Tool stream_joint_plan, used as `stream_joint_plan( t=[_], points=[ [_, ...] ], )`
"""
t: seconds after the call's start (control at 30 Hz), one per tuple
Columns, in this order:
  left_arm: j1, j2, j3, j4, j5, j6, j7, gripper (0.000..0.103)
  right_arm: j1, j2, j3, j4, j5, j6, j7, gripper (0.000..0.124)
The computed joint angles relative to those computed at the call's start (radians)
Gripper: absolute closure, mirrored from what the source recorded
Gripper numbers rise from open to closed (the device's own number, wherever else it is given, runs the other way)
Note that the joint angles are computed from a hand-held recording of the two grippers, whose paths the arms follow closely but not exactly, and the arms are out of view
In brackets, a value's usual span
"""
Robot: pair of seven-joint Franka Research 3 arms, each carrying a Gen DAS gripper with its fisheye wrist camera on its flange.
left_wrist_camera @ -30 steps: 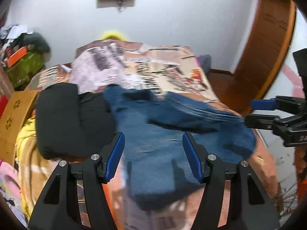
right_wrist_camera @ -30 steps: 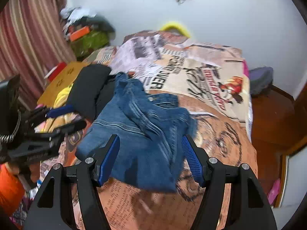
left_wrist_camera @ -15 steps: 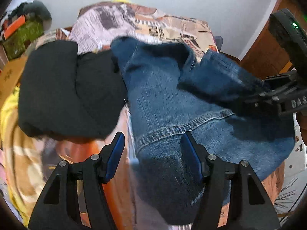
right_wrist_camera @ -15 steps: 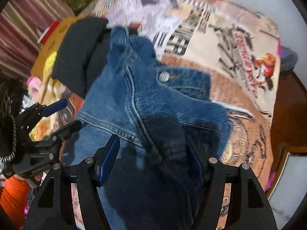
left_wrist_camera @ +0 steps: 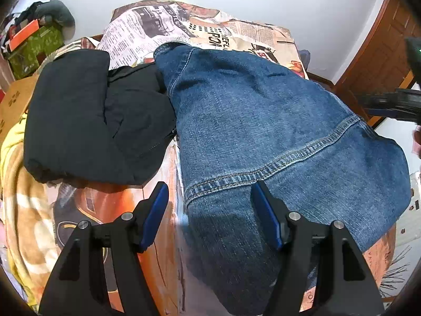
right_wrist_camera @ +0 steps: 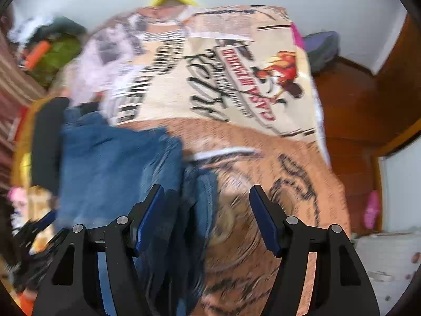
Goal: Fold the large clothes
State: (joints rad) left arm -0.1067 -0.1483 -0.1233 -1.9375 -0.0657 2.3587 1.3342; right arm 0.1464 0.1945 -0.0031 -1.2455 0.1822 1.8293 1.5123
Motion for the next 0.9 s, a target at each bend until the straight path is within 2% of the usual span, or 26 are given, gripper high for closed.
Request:
stream_joint_plan(
  t=[0.13, 0.2, 0.27, 0.43, 0.5, 0.63, 0.8, 0.9],
  points=[
    [-0.005, -0.004, -0.006, 0.018, 0.001, -0.028, 0.001, 0.038, -0.035, -0.087, 0.002, -0.087, 0.145, 0.0, -0.063, 0.061],
    [-0.015, -0.019, -0.001, 0.016, -0.038, -0.034, 0.027, 0.038, -0.038, -0.115, 0.002, -0.118, 0.178, -0.007, -0.086, 0.061],
    [-0.023, -0.035, 0.003, 0.008, -0.079, -0.044, 0.039, 0.038, -0.029, -0.135, 0.006, -0.15, 0.171, 0.006, -0.105, 0.061],
    [-0.032, -0.091, 0.005, -0.05, -0.073, -0.034, 0.027, 0.037, -0.013, -0.206, 0.007, -0.277, 0.129, 0.027, -0.159, 0.061],
    [-0.039, -0.115, 0.01, -0.089, -0.082, -0.022, 0.035, 0.033, -0.015, -0.234, 0.001, -0.329, 0.135, 0.037, -0.18, 0.061],
    [-0.048, -0.156, 0.007, -0.16, -0.058, 0.029, 0.031, 0.031, -0.025, -0.274, -0.013, -0.404, 0.178, 0.052, -0.208, 0.05],
    [-0.054, -0.14, 0.024, -0.119, -0.061, -0.004, 0.038, 0.031, -0.025, -0.267, -0.008, -0.386, 0.174, 0.038, -0.175, 0.049],
    [-0.036, -0.129, 0.021, -0.09, -0.028, 0.005, 0.02, 0.031, -0.022, -0.253, -0.008, -0.343, 0.196, 0.035, -0.181, 0.049]
  ],
)
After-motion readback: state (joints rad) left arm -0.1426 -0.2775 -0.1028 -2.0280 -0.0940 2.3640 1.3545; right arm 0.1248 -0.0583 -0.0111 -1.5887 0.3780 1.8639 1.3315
